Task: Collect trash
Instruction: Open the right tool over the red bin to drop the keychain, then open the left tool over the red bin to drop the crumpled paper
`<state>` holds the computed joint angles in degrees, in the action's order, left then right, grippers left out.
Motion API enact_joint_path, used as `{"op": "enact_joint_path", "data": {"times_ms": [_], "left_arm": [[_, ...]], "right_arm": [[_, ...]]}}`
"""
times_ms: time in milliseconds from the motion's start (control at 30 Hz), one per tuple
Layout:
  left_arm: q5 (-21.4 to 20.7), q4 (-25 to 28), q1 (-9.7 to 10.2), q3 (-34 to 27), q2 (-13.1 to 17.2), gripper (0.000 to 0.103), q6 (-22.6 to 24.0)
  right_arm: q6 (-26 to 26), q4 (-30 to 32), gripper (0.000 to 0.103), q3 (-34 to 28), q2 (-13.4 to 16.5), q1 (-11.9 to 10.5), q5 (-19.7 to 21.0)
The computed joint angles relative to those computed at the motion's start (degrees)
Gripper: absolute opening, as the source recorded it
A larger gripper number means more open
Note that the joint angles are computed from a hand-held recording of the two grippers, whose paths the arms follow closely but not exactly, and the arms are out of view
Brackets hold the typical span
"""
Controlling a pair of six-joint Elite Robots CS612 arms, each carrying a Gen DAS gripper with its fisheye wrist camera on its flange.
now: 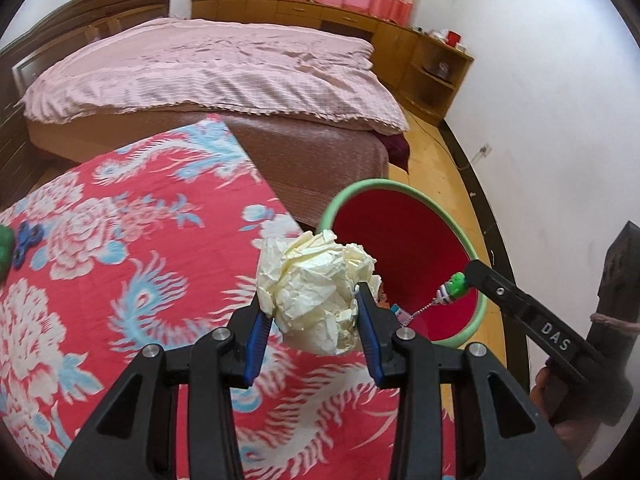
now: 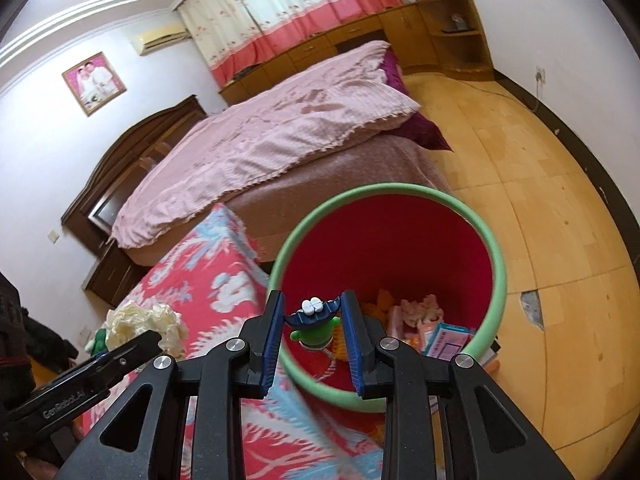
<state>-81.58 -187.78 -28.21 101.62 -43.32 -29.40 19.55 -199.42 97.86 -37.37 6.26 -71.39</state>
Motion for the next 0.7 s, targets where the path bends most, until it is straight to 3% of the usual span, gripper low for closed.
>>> {"op": "enact_joint_path", "data": {"times_ms": [633, 700], "left_arm": [[-4.0, 6.3, -0.73, -7.9, 4.8, 0.041, 5.0], [-3.6, 7.2, -0.9, -8.6, 5.2, 0.045, 5.5]], "right_arm": [[3.8, 1.1, 0.031, 0.0, 0.9, -1.7, -1.6], [4.1, 1.0, 0.031, 0.2, 0.9, -1.9, -2.0]]}}
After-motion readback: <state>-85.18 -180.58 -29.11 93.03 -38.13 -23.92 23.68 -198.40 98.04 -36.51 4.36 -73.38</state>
